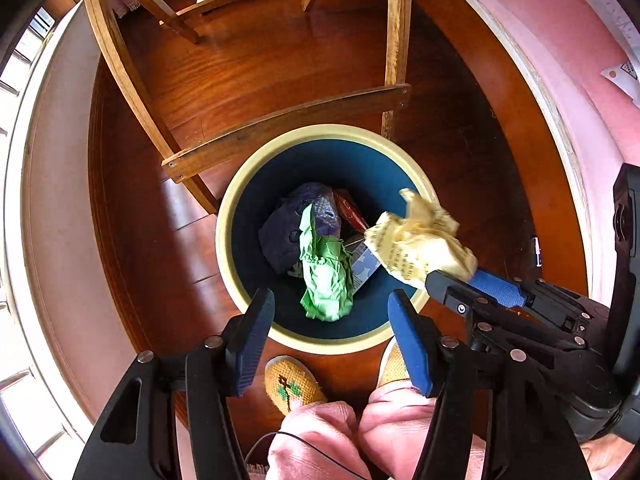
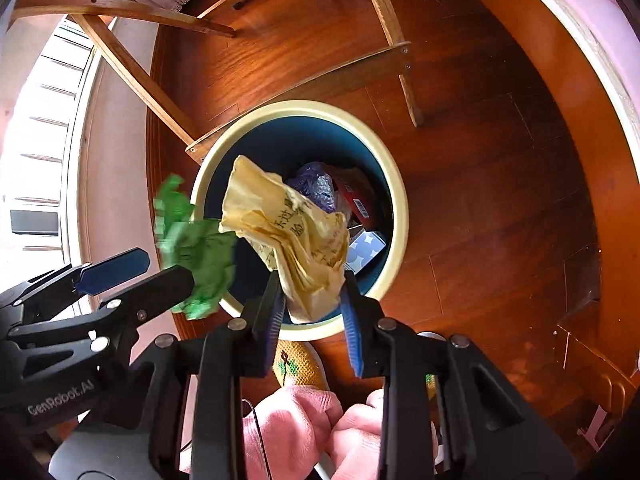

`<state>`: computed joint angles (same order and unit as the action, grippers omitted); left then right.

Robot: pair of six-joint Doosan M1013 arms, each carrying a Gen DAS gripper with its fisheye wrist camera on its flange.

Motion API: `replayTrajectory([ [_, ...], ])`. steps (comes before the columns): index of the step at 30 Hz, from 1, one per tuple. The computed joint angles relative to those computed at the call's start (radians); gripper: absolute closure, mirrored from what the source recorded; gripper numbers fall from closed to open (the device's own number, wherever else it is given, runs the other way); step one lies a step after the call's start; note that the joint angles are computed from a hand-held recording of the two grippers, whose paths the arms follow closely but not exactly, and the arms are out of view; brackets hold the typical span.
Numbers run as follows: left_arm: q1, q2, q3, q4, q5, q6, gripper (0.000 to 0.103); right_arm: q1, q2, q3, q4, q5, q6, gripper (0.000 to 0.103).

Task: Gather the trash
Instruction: 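Carry both held wrappers down over the bin and open both tools, then raise both tools back above the table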

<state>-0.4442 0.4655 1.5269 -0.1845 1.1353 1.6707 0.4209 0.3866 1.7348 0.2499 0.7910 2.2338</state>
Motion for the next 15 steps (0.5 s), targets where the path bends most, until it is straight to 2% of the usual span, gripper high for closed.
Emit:
replayTrajectory([
  [2, 0.006, 0.0, -0.008, 0.008, 0.001, -0.011, 0.033, 0.001, 0.003, -0.004, -0.021, -0.004, 0.014, 0.062],
  [3, 0.011, -0.001, -0.012, 0.007, 0.005, -0.015, 0.031, -0.001, 0.005, -0.008, -0.019, -0.007, 0.012, 0.061],
  [8, 0.031, -0.022, -0.031, 0.026, 0.023, -0.028, 0.03, 0.004, -0.007, -0.038, -0.045, 0.001, 0.028, 0.06],
  [11, 0.04, -0.045, -0.051, 0.037, 0.059, -0.039, 0.03, 0.01, -0.028, -0.061, -0.072, 0.02, 0.056, 0.06],
  [15, 0.057, -0.08, -0.098, 0.047, 0.135, -0.05, 0.03, 0.02, -0.073, -0.103, -0.102, 0.084, 0.104, 0.06],
])
